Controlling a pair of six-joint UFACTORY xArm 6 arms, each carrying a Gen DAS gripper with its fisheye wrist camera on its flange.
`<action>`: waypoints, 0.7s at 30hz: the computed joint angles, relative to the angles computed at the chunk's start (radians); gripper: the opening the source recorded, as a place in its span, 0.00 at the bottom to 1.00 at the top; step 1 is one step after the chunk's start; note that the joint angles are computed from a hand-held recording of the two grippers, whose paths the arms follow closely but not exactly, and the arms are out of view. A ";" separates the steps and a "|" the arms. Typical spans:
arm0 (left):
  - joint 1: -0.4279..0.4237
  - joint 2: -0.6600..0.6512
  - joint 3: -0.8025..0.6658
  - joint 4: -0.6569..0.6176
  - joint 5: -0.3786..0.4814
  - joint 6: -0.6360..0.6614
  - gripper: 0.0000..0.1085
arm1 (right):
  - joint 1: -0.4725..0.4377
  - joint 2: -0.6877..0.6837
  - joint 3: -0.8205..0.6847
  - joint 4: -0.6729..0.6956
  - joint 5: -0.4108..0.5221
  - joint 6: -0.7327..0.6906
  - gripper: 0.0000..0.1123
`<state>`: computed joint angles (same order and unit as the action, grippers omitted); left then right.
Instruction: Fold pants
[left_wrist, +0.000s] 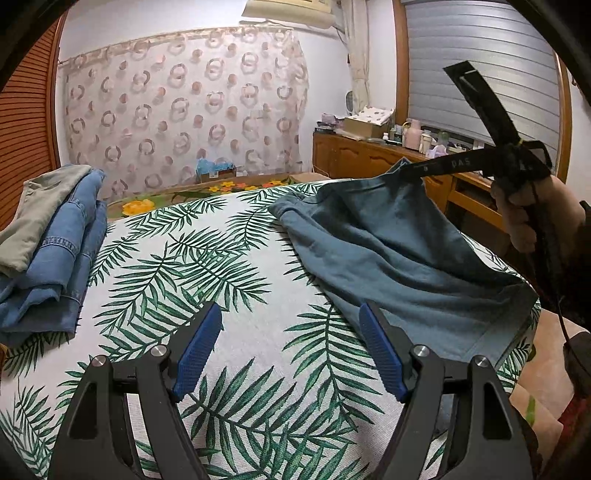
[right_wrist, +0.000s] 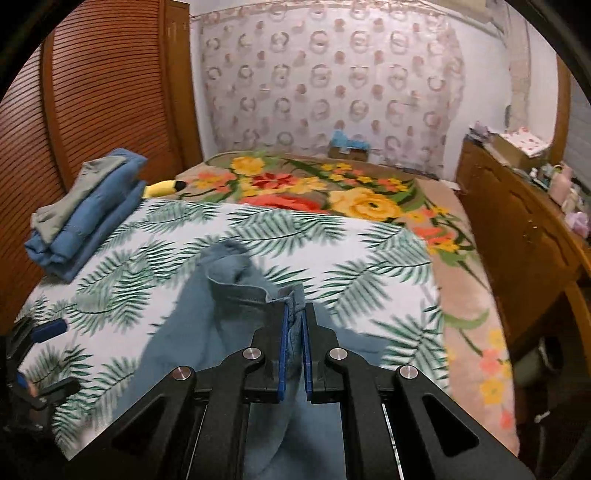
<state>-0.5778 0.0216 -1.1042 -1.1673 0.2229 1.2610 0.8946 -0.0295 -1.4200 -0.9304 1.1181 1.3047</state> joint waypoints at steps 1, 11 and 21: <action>0.000 0.000 0.000 0.000 0.000 0.000 0.72 | 0.003 0.007 -0.013 -0.001 0.021 -0.007 0.06; -0.004 0.000 0.001 -0.026 -0.015 0.020 0.72 | 0.000 0.066 -0.074 -0.005 0.120 -0.009 0.06; 0.000 0.004 0.000 -0.014 -0.008 0.014 0.72 | -0.035 0.094 -0.095 0.065 0.138 0.001 0.24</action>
<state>-0.5774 0.0253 -1.1039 -1.1815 0.2154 1.2748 0.8592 0.0646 -1.5155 -0.8657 1.2562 1.3055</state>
